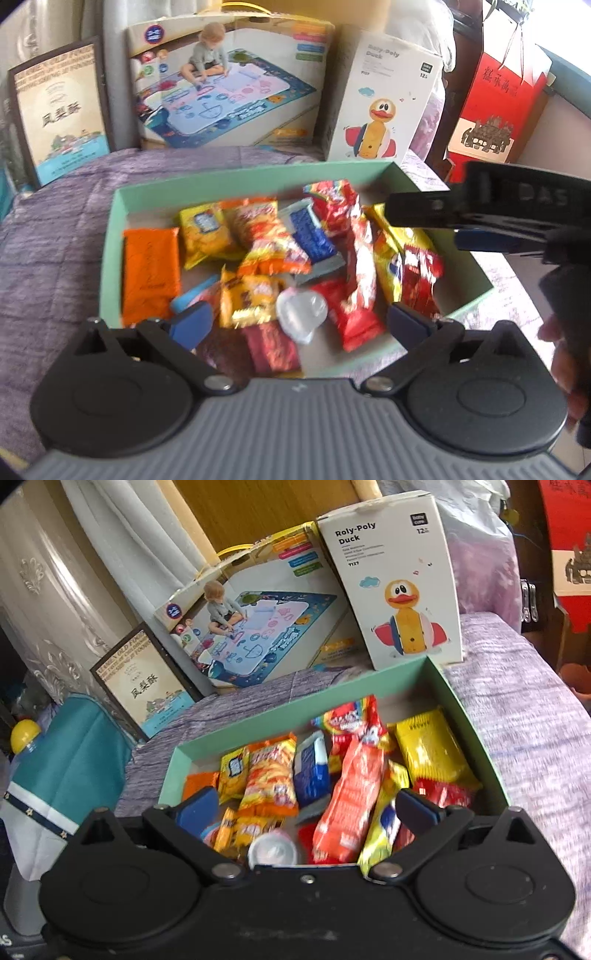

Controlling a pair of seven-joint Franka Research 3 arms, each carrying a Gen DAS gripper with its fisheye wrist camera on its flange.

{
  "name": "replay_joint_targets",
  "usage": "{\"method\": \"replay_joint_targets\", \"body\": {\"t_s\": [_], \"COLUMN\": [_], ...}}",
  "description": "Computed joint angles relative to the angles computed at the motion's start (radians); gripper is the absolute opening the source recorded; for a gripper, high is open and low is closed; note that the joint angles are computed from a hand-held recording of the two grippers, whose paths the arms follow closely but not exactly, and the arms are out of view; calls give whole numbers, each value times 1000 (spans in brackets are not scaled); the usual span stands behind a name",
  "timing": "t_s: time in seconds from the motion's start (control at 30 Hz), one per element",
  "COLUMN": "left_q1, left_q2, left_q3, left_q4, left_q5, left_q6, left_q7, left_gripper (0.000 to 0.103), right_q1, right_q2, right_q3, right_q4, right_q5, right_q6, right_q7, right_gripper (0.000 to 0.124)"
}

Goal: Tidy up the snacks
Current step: 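Place the blue packet and clear candy cup into the green tray and open both tools, then grasp the orange round candy with the right tool while the left grasps a clear bag of white candy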

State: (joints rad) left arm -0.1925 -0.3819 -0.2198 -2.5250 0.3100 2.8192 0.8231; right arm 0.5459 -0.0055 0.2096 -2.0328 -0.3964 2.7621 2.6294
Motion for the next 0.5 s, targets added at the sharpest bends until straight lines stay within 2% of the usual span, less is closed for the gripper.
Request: {"method": "replay_joint_targets", "body": {"t_s": [0.3,0.5], "left_q1": [-79,-110], "left_q2": [-176,-229], "left_q3": [13,-2], "left_q4": [-167,-243], "left_q5": [-70,-93], "left_q6": [-73,-115], "left_q7": [4,-22], "left_gripper": [103,101], "right_q1": [4,14], "right_q2": [-105,-143], "right_q3": [58,92], "right_q4": [-135,-211], "right_q5": [79,169], "right_q6": [-22,-13], "right_q7": [10,10], "right_gripper": [103,103]}}
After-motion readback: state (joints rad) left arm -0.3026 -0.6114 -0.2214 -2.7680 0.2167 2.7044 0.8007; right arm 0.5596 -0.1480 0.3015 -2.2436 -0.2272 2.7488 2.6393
